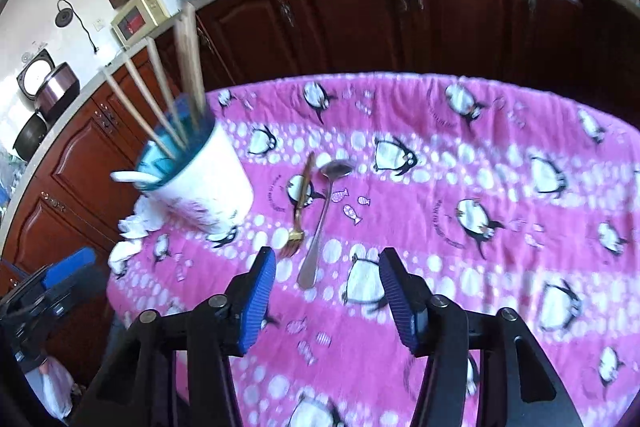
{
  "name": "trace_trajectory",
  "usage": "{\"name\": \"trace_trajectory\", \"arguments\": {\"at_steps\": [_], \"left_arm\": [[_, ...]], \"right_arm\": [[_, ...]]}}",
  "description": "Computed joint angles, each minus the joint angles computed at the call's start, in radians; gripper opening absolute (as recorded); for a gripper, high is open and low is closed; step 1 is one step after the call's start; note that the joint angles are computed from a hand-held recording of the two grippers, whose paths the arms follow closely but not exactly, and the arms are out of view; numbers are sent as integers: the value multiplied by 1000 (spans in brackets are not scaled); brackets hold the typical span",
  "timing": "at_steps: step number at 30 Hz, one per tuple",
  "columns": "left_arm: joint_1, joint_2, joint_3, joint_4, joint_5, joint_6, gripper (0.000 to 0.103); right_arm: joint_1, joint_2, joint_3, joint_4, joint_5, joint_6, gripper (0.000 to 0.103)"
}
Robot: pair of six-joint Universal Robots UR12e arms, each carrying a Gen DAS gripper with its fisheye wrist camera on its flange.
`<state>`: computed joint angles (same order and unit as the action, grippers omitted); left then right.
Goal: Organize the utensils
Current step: 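Close the right tool on the metal spoon while the left tool grips the gold fork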
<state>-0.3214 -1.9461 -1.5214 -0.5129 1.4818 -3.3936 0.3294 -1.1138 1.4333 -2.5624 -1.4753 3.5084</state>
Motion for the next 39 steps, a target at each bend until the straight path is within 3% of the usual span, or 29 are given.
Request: {"name": "trace_trajectory", "arguments": {"at_steps": [4,9,12,15,17,20,26,32,36,38,39], "left_arm": [[3,-24,15,-19,-1,-3,69],[10,-51,36,-59,-15,-20,69],[9,-67,52,-80,-20,-25,69],[3,-85,72,-94,-21,-29,69],[-1,-98,87,-105,-22,-31,69],[-11,-120,111,-112,-18,-38,69],[-28,-178,176,-135,-29,-68,69],[-48,-238,249,-190,2,-94,68],[-49,-262,283,-235,9,-128,55],[-52,-267,287,-223,33,-121,30],[-53,-270,292,-227,42,-108,24]], "right_arm": [[-15,68,-60,35,73,25,42],[-17,157,-168,104,77,24,40],[-14,200,-229,157,56,4,31],[-9,221,-254,152,23,-26,14],[-11,221,-254,147,28,-42,6],[-9,203,-230,141,-37,-61,5],[-54,116,-95,114,-21,-13,5],[-79,71,-20,80,41,12,5],[-84,60,7,58,58,18,5],[-85,59,11,50,62,19,5],[-87,60,11,47,68,24,5]]}}
